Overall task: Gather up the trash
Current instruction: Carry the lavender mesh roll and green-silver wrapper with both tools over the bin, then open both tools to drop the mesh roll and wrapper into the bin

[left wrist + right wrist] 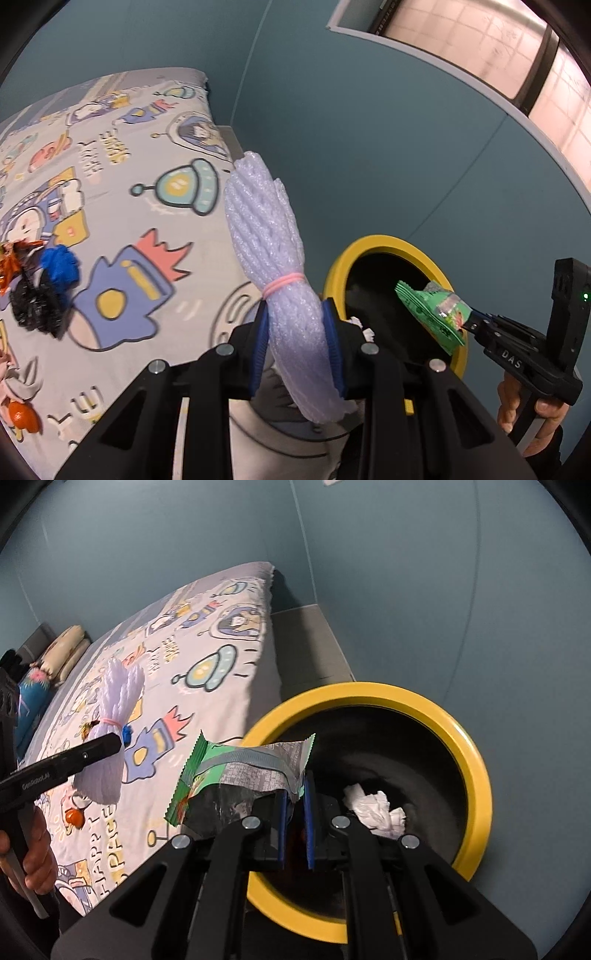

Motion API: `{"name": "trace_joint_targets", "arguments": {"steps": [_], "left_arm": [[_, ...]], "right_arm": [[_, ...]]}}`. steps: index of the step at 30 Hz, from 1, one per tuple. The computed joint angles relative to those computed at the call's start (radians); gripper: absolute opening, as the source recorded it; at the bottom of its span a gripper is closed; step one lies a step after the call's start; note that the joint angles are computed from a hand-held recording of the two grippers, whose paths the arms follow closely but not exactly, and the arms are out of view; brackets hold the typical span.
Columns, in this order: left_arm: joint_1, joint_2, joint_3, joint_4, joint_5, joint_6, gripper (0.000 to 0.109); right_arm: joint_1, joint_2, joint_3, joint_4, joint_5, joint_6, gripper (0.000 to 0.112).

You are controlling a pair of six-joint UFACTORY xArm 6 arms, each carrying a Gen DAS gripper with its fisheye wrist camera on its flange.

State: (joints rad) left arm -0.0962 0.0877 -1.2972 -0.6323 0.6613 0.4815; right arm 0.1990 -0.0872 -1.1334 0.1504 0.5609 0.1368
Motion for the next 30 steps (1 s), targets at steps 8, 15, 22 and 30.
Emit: {"name": "trace_joint_targets", "arguments": {"steps": [8, 15, 22, 30], "left_arm": [[-0.065, 0.074, -0.066, 0.021, 0.007, -0.028, 0.027], [-0.111, 0.130, -0.106, 0.036, 0.018, -0.053, 0.028], [-0.146, 0.186, -0.144, 0.060, 0.035, -0.063, 0.028], [-0.163, 0.244, -0.198, 0.053, 0.077, -0.064, 0.030]], "right_arm": [[-0.043, 0.002, 0.018, 0.018, -0.004, -0.022, 0.007], [-0.074, 0.003, 0.041, -0.001, -0.004, -0.009, 0.007], [-0.093, 0.018, 0.045, 0.007, 0.016, -0.011, 0.008], [-0.095, 0.035, 0.033, -0.007, 0.024, -0.007, 0.008]]}}
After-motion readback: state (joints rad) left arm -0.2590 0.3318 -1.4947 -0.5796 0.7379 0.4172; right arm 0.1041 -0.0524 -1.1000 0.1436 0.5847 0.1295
